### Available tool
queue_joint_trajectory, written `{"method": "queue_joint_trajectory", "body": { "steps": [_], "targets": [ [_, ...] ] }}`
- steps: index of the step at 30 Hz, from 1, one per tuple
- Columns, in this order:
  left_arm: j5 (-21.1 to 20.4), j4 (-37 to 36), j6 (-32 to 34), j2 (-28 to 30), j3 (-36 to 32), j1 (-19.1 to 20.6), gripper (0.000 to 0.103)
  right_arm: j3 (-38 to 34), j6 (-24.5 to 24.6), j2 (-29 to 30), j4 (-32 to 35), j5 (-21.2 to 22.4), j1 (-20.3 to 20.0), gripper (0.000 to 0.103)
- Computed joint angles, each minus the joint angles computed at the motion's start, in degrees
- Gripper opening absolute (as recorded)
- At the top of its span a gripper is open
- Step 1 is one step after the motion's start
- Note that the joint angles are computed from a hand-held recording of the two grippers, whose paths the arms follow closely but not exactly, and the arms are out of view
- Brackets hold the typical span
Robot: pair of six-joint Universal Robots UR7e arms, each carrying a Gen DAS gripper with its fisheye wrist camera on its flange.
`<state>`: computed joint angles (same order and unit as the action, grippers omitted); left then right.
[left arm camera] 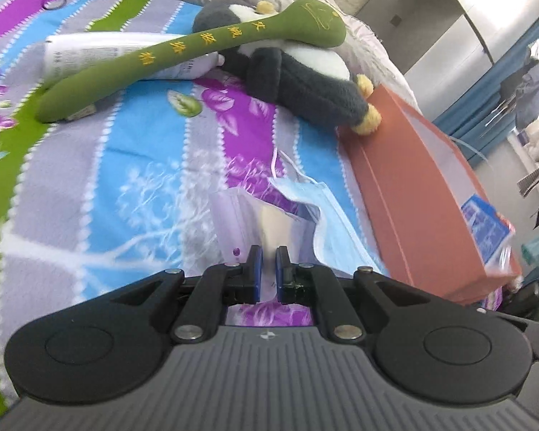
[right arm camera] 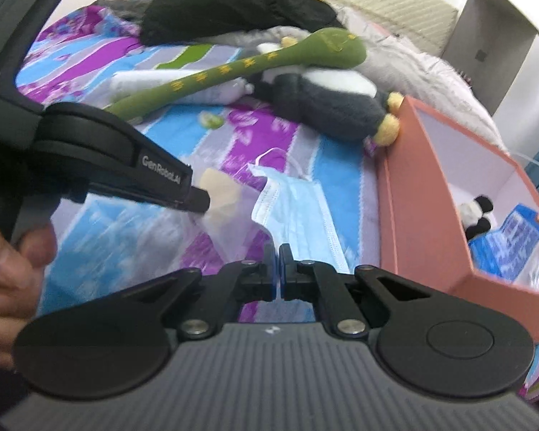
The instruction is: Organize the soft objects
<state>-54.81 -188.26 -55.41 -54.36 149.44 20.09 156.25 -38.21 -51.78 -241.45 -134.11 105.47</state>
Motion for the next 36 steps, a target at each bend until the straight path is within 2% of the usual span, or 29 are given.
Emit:
{"method": "queue_joint_trajectory", "body": {
  "steps": [5, 10, 11, 12, 13, 14, 17, 20, 21, 22, 24, 28, 31, 36],
  "targets": [
    [1.63, 8.47, -6.94, -4.62, 3.04, -4.86, 0.009, 3.04, 8.5, -5.91, 10.23, 1.01, 1.49, 0.005],
    [1.82, 10.85, -9.82, -5.82, 4.31, -5.83, 0.009, 4.1, 12.39, -10.91, 16.38, 7.05, -1.58, 0.011],
    [1.96, 10.94, -9.93, -5.82, 4.38, -5.79, 0.009, 4.13, 12.97, -12.26, 18.11, 8.45, -2.19, 0.017],
    [2.1, 10.93, -9.91, -5.78, 4.34, -5.66, 0.009, 4.24, 13.26, -12.98, 18.73, 9.54, -2.65, 0.033],
    [2.21, 10.97, -9.75, -5.75, 4.24, -5.48, 0.01, 4.45, 13.28, -13.29, 18.24, 10.75, -3.16, 0.046],
    [2.33, 11.22, -9.43, -5.61, 4.07, -5.29, 0.01, 4.61, 13.17, -13.53, 17.71, 11.78, -3.64, 0.049],
    [3.36, 12.55, -8.66, -5.08, 3.54, -5.11, 0.01, 4.55, 12.38, -14.2, 16.73, 15.04, -6.51, 0.051],
    [2.87, 10.73, -7.99, -4.11, 3.44, -3.96, 0.011, 2.99, 11.97, -11.3, 13.17, 15.48, -9.94, 0.057],
    [2.81, 10.55, -7.65, -3.73, 3.18, -3.43, 0.015, 2.36, 11.91, -10.43, 12.62, 15.25, -10.89, 0.058],
    [2.79, 11.13, -7.74, -3.68, 2.93, -3.19, 0.019, 1.66, 11.6, -9.05, 11.66, 14.96, -11.85, 0.059],
    [2.85, 11.23, -7.72, -3.32, 2.77, -2.84, 0.042, 0.37, 9.58, -5.91, 9.11, 14.82, -13.6, 0.059],
    [1.92, 8.47, -6.52, -2.3, 2.83, -1.68, 0.043, -1.3, 6.48, -0.9, 5.04, 14.52, -15.82, 0.059],
    [1.76, 7.98, -5.8, -1.73, 2.55, -1.18, 0.044, -1.06, 3.97, 1.37, 1.39, 17.38, -17.7, 0.061],
    [1.26, 6.96, -5.15, -0.91, 2.21, -0.33, 0.044, -1.0, 1.27, 3.67, -1.97, 19.51, -19.08, 0.057]
  ]
}}
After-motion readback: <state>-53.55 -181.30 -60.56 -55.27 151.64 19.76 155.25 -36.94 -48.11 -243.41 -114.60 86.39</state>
